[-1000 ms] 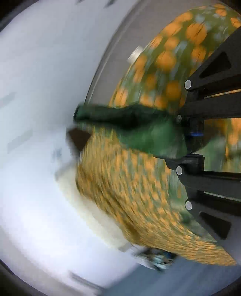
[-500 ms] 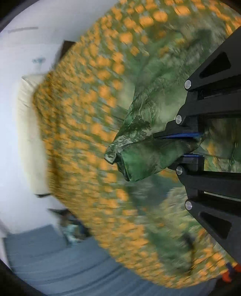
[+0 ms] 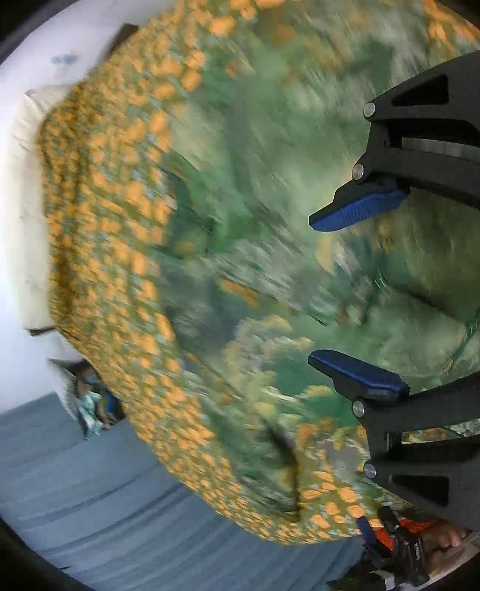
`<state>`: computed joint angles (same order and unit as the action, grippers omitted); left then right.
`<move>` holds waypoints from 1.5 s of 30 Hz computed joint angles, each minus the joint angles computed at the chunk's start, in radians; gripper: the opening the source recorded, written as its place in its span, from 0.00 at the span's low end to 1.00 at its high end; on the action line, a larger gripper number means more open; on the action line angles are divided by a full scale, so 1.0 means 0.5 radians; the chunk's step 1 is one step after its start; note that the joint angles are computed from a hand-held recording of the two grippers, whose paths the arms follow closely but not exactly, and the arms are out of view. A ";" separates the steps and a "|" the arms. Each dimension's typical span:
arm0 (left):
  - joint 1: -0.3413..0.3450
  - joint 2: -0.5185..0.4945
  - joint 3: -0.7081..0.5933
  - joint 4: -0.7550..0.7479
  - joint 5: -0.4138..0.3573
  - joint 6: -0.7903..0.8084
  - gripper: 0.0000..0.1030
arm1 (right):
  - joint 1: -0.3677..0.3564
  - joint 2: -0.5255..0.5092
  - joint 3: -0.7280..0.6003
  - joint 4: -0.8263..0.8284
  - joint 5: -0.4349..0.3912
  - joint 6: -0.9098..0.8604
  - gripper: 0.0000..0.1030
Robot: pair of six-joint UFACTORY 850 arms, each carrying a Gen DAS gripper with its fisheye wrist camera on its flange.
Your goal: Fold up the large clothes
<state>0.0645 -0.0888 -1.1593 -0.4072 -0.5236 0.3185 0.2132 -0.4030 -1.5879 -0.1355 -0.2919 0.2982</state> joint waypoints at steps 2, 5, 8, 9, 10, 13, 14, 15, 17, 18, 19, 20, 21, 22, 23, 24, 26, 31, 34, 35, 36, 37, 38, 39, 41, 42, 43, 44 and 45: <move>-0.007 -0.015 -0.009 0.049 0.000 -0.046 0.93 | -0.017 -0.041 -0.081 -0.183 -0.007 0.200 0.66; -0.026 -0.008 0.007 0.189 0.001 -0.124 0.94 | -0.044 -0.209 -0.280 0.066 -0.099 0.021 0.66; -0.037 -0.012 0.010 0.318 -0.007 -0.190 0.95 | -0.057 -0.353 -0.380 0.523 -0.218 -0.376 0.66; -0.037 -0.013 0.012 0.342 -0.005 -0.202 0.95 | -0.051 -0.424 -0.446 0.602 -0.341 -0.436 0.66; -0.038 -0.015 0.011 0.369 -0.006 -0.222 0.95 | -0.034 -0.468 -0.460 0.597 -0.407 -0.433 0.66; -0.024 -0.027 0.002 0.358 -0.035 -0.224 0.95 | 0.044 -0.403 -0.319 0.233 -0.308 -0.251 0.67; -0.018 -0.036 -0.006 0.342 -0.051 -0.218 0.95 | 0.063 -0.377 -0.293 0.211 -0.319 -0.255 0.67; -0.016 -0.043 -0.014 0.337 -0.066 -0.218 0.95 | 0.078 -0.334 -0.252 0.259 -0.319 -0.320 0.66; -0.011 -0.049 -0.025 0.323 -0.085 -0.212 0.95 | 0.113 -0.208 -0.118 0.325 -0.274 -0.422 0.66; -0.006 -0.049 -0.031 0.326 -0.094 -0.218 0.95 | 0.131 -0.148 -0.052 0.293 -0.243 -0.402 0.66; -0.002 -0.047 -0.039 0.327 -0.104 -0.222 0.95 | 0.147 -0.082 0.023 0.296 -0.207 -0.408 0.66; 0.014 -0.050 -0.056 0.286 -0.127 -0.184 0.95 | 0.170 0.008 0.132 0.323 -0.145 -0.420 0.66; 0.031 -0.051 -0.067 0.234 -0.146 -0.142 0.95 | 0.180 0.069 0.210 0.335 -0.098 -0.416 0.68; 0.054 -0.061 -0.090 0.167 -0.173 -0.096 0.95 | 0.192 0.153 0.317 0.327 -0.033 -0.379 0.69; 0.095 -0.084 -0.136 0.043 -0.221 -0.014 0.95 | 0.207 0.258 0.461 0.313 0.053 -0.323 0.70; 0.131 -0.116 -0.187 -0.059 -0.262 0.054 0.95 | 0.218 0.315 0.539 0.278 0.098 -0.258 0.71; 0.204 -0.200 -0.313 -0.206 -0.331 0.143 0.95 | 0.239 0.453 0.735 0.228 0.181 -0.128 0.71; 0.453 -0.680 -0.851 -0.443 -0.654 -0.059 0.99 | 0.284 0.649 0.987 -0.292 0.281 0.541 0.71; 0.564 -0.917 -1.059 -0.432 -0.707 -0.428 0.99 | 0.301 0.712 1.051 -0.530 0.302 0.836 0.71; 0.595 -0.968 -1.098 -0.447 -0.718 -0.519 0.99 | 0.311 0.728 1.062 -0.636 0.302 0.954 0.71; 0.634 -1.015 -1.124 -0.496 -0.720 -0.618 0.99 | 0.319 0.743 1.073 -0.667 0.303 0.988 0.71; 0.659 -1.031 -1.124 -0.558 -0.705 -0.668 0.99 | 0.327 0.753 1.079 -0.679 0.306 0.995 0.71; 0.688 -1.037 -1.109 -0.659 -0.661 -0.701 0.98 | 0.340 0.768 1.088 -0.753 0.304 1.055 0.71; 0.698 -1.023 -1.084 -0.715 -0.593 -0.719 0.95 | 0.351 0.775 1.093 -0.861 0.296 1.148 0.71; 0.689 -0.973 -1.036 -0.697 -0.388 -0.777 0.49 | 0.381 0.793 1.110 -1.138 0.274 1.383 0.71; 0.674 -0.982 -1.066 -0.602 -0.362 -0.838 0.33 | 0.388 0.800 1.119 -1.222 0.271 1.457 0.71; 0.663 -0.995 -1.101 -0.531 -0.355 -0.874 0.16 | 0.393 0.806 1.126 -1.284 0.268 1.513 0.71; 0.643 -0.994 -1.131 -0.456 -0.336 -0.903 0.13 | 0.396 0.817 1.142 -1.376 0.273 1.611 0.71; 0.615 -0.975 -1.149 -0.348 -0.307 -0.948 0.11 | 0.393 0.825 1.153 -1.420 0.282 1.658 0.71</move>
<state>0.3720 -0.5765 -1.7337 -0.5814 -0.6773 -0.1555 0.4098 0.0097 -1.0115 -0.8453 -0.1509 1.1273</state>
